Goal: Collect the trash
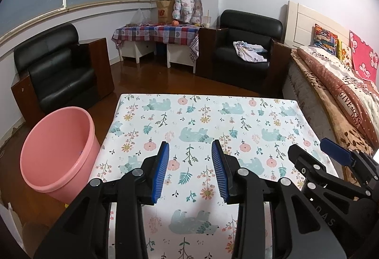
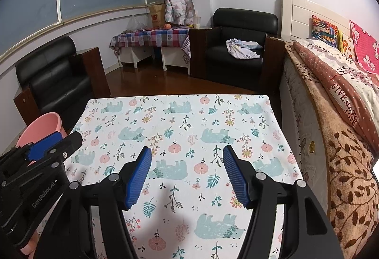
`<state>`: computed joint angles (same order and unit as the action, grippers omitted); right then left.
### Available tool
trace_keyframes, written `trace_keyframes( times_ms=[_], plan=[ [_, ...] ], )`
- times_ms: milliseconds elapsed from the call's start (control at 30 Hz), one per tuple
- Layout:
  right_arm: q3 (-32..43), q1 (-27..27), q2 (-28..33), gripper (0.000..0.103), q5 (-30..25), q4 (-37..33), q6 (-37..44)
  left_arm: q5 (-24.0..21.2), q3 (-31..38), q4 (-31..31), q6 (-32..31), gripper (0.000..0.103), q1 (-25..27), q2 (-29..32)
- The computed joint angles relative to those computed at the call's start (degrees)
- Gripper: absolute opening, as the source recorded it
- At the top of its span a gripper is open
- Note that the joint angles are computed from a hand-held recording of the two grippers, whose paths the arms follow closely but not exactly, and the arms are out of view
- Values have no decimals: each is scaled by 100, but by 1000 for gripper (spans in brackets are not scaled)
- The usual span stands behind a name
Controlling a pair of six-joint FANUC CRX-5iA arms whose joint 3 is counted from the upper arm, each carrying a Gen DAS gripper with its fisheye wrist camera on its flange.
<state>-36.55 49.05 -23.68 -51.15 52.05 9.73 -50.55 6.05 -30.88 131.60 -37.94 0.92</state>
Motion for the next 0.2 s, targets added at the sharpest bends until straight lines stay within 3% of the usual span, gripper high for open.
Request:
trace_keyframes(
  times_ms=[200],
  plan=[
    [-41,18,8,62,17,8,-35,-46,4,11,3,38,-3,22]
  ],
)
